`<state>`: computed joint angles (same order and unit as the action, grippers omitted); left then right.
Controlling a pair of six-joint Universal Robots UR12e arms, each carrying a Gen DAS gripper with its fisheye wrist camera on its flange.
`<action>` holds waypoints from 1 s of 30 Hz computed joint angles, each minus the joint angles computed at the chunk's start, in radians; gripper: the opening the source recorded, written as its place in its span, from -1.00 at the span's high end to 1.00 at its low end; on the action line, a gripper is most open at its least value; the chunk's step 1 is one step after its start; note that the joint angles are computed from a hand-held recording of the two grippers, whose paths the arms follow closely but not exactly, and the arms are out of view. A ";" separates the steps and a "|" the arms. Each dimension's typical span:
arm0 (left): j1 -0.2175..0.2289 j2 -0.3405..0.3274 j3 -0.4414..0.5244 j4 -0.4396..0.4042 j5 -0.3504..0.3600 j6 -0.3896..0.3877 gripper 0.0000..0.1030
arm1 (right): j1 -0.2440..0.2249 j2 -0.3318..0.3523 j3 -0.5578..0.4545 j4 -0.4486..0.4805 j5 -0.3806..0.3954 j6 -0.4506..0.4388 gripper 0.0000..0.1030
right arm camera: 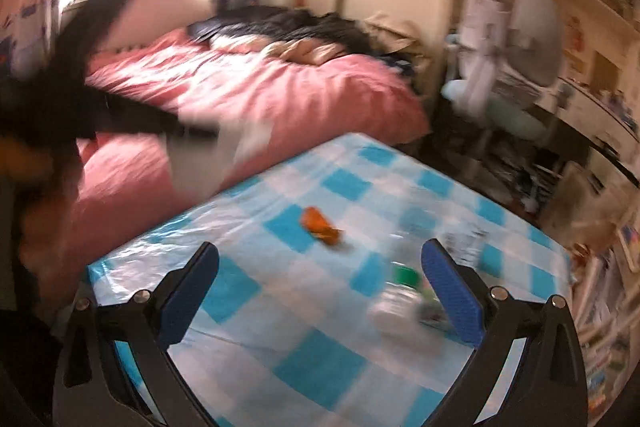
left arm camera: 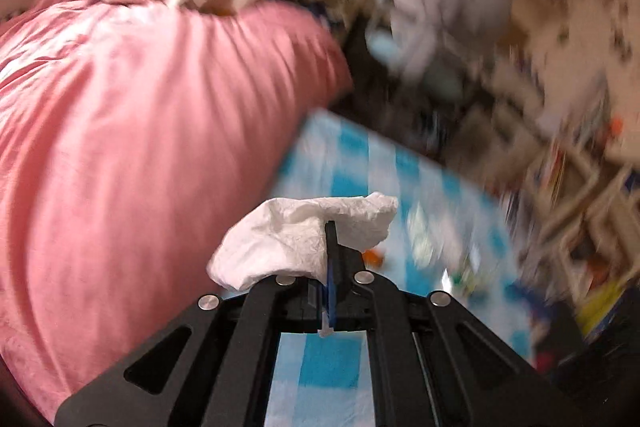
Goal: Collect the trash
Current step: 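Grasp the orange peel with the right tool while the left tool holds the tissue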
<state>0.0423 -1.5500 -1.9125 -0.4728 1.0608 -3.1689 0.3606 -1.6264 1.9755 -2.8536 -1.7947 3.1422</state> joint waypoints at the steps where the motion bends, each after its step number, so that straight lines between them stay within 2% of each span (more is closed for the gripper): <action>1: 0.012 0.003 -0.008 0.046 -0.001 -0.035 0.96 | 0.000 0.016 -0.014 0.010 0.014 -0.002 -0.88; 4: 0.039 0.009 -0.020 0.120 0.004 -0.111 0.96 | -0.005 0.075 -0.065 0.054 0.038 0.008 -0.88; 7: 0.068 0.010 -0.021 0.149 -0.016 -0.170 0.96 | -0.028 0.121 -0.109 0.127 0.065 0.070 -0.84; 10: 0.088 0.008 -0.014 0.127 -0.044 -0.185 0.95 | -0.053 0.154 -0.143 0.199 0.088 0.129 -0.73; 14: 0.084 0.000 0.000 0.076 -0.079 -0.164 0.95 | -0.068 0.183 -0.176 0.274 0.100 0.168 -0.59; 19: 0.084 -0.004 0.005 0.058 -0.105 -0.142 0.95 | -0.070 0.184 -0.170 0.257 0.122 0.179 -0.45; 26: 0.092 -0.008 0.008 0.033 -0.136 -0.143 0.95 | -0.062 0.174 -0.167 0.258 0.158 0.157 0.42; 30: 0.089 -0.008 0.008 0.029 -0.139 -0.135 0.95 | -0.064 0.169 -0.161 0.258 0.179 0.152 0.57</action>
<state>0.1315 -1.5583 -1.9046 -0.4442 0.9215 -3.3034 0.2966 -1.4570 1.8147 -2.5955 -1.6157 3.2945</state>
